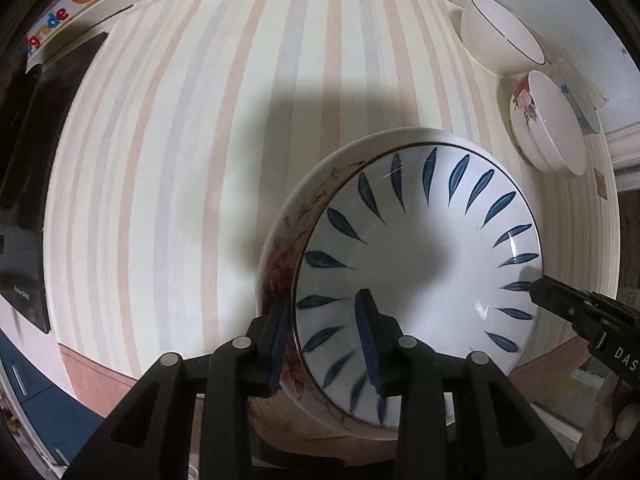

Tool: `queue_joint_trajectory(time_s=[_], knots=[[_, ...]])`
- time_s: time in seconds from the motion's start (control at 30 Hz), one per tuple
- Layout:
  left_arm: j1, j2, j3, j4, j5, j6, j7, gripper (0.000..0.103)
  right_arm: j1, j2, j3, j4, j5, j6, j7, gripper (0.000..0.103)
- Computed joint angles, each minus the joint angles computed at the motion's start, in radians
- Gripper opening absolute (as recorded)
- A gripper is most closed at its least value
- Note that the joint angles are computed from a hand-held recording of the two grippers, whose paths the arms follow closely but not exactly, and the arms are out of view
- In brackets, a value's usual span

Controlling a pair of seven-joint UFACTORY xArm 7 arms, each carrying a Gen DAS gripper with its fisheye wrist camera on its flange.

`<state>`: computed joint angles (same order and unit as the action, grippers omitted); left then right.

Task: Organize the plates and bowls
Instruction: 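Lift the three-plate stack with both grippers, then set the plate stack down by the cat mat and open both grippers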

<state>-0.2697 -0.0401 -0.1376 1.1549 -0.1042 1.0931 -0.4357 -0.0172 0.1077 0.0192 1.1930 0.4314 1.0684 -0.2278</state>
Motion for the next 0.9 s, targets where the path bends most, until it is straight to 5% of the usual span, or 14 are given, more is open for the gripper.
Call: queue_joint_trajectory(time_s=[0.3, 0.9], knots=[[-0.003, -0.151, -0.017, -0.02, 0.07, 0.015, -0.026, 0.03, 0.02, -0.121, -0.001, -0.048, -0.062, -0.021, 0.028, 0.014], [-0.034, -0.479, -0.069, -0.053, 0.053, 0.101, 0.017, 0.03, 0.137, -0.631, 0.017, -0.216, -0.199, 0.037, 0.242, 0.014]])
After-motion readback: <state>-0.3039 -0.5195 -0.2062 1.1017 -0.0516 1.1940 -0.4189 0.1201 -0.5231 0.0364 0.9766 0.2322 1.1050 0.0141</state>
